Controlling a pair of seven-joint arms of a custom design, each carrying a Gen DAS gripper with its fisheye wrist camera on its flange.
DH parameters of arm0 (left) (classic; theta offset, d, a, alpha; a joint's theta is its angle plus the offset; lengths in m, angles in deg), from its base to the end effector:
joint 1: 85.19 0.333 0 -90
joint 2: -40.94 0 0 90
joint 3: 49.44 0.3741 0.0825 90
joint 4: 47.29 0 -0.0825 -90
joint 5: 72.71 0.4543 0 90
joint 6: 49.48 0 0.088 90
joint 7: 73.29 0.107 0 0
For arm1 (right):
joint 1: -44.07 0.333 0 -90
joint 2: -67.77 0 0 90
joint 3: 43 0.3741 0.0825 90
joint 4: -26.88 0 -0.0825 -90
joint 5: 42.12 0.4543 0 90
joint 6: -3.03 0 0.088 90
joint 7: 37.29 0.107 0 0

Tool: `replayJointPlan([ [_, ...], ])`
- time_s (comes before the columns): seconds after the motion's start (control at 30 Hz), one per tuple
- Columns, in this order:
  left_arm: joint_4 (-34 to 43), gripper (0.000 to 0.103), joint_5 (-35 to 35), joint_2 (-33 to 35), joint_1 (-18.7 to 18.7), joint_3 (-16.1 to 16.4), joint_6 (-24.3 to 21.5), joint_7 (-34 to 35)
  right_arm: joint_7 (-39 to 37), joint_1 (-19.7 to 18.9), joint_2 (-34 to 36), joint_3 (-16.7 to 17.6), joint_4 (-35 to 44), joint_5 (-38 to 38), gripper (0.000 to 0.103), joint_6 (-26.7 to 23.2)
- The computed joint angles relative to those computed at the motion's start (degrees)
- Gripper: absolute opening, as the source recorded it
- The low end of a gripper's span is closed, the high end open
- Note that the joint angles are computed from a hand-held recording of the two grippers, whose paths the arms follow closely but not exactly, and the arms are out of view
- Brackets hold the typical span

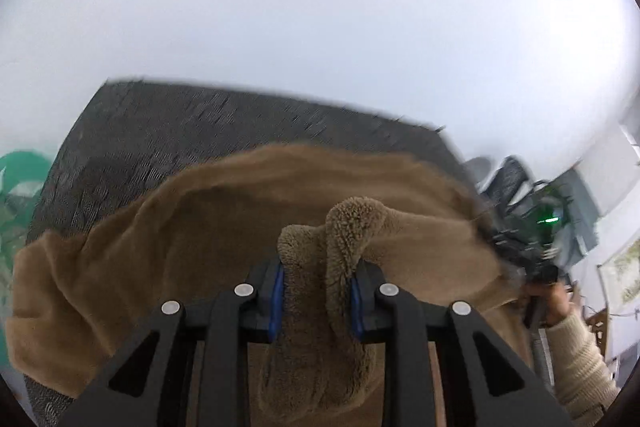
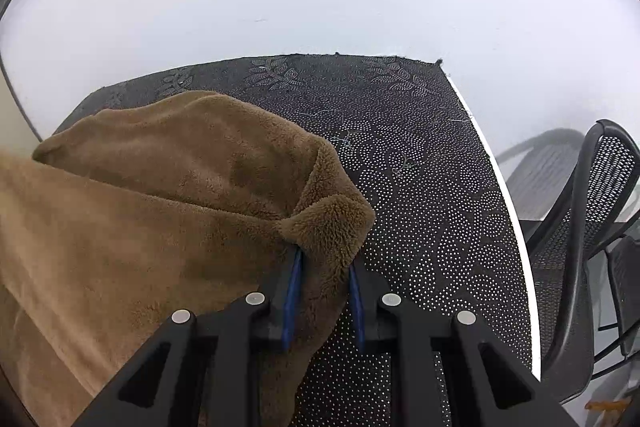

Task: Fold clothes
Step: 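Release the blanket with both grippers and pull them back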

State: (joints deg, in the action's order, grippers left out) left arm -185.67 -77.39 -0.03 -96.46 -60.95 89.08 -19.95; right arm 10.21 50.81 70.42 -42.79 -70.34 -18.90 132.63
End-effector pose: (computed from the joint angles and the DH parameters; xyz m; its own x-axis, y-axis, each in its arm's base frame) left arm 0.3779 -0.1844 0.6630 0.1554 -0.9245 0.3480 -0.7633 -0.3360 -0.5518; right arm 0.6849 0.0939 0.6591 0.6295 -0.7769 0.0141 -0.6217 -0.5145 -0.5906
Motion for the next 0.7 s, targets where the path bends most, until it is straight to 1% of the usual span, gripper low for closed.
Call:
replayJointPlan([
  [0.07, 0.37, 0.036, -0.11, 2.79, 0.78, -0.09, -4.03, -1.29, 0.40, 0.06, -0.28, 0.03, -0.66, 0.00, 0.023, 0.89],
  [0.1, -0.06, 0.038, -0.25, 3.39, 1.00, -0.04, -4.66, -1.88, 0.59, 0.03, -0.26, -0.02, -0.66, 0.13, 0.023, 0.96],
  [0.13, -0.47, 0.041, -0.62, 4.10, 0.92, 0.41, -4.90, -1.81, 0.76, -0.01, -0.24, -0.05, -0.65, 0.23, 0.023, 1.03],
  [0.17, -1.01, 0.049, -1.04, 4.37, 0.77, 0.82, -4.52, -1.62, 0.80, -0.02, -0.31, -0.07, -0.72, 0.12, 0.023, 1.14],
  [0.23, -1.66, 0.051, -0.61, 3.76, 1.01, 0.47, -3.82, -1.80, 1.03, -0.09, -0.11, -0.12, -0.41, 0.17, 0.025, 0.89],
  [0.27, -1.15, 0.059, 0.75, 3.59, 1.63, -0.29, -4.91, -2.15, 1.53, -0.12, -0.01, -0.16, -0.21, -0.05, 0.032, 0.94],
  [0.3, -0.67, 0.070, 2.65, 3.25, 2.56, -1.28, -6.16, -2.81, 2.67, -0.13, 0.02, -0.23, -0.20, -0.65, 0.039, 1.99],
  [0.33, -0.22, 0.073, 5.10, 2.75, 3.77, -2.46, -7.58, -3.76, 3.86, -0.15, 0.04, -0.29, -0.21, -1.22, 0.048, 3.14],
  [0.37, 0.21, 0.077, 7.13, 2.36, 4.61, -3.41, -8.61, -4.71, 5.37, -0.19, -0.02, -0.37, -0.29, -1.50, 0.048, 5.02],
  [0.43, -0.09, 0.078, 8.71, 0.53, 4.77, -3.41, -9.30, -5.86, 8.07, -0.40, 0.02, -0.57, 0.13, -2.03, 0.048, 7.58],
  [0.5, -1.11, 0.078, 8.74, -1.30, 4.42, -2.93, -8.21, -6.98, 8.55, -0.68, -0.35, -0.66, 0.36, -2.25, 0.048, 8.90],
  [0.57, -1.86, 0.078, 8.34, -2.01, 3.85, -2.84, -5.36, -7.90, 7.26, -0.78, -1.20, -0.61, -0.09, -2.12, 0.048, 9.95],
  [0.63, -2.44, 0.078, 7.62, -2.13, 2.86, -2.62, -1.84, -8.12, 3.29, -0.71, -2.00, -0.47, -0.33, 0.95, 0.048, 8.75],
  [0.67, -2.54, 0.078, 6.75, -1.76, 1.65, -2.04, -0.19, -7.20, 1.53, -0.58, -1.96, -0.43, 0.24, 2.23, 0.048, 6.88],
  [0.7, -2.26, 0.079, 5.79, -0.76, 0.41, -1.54, 0.86, -6.01, 1.08, -0.21, -1.80, -0.19, 0.62, 0.98, 0.048, 6.11],
])
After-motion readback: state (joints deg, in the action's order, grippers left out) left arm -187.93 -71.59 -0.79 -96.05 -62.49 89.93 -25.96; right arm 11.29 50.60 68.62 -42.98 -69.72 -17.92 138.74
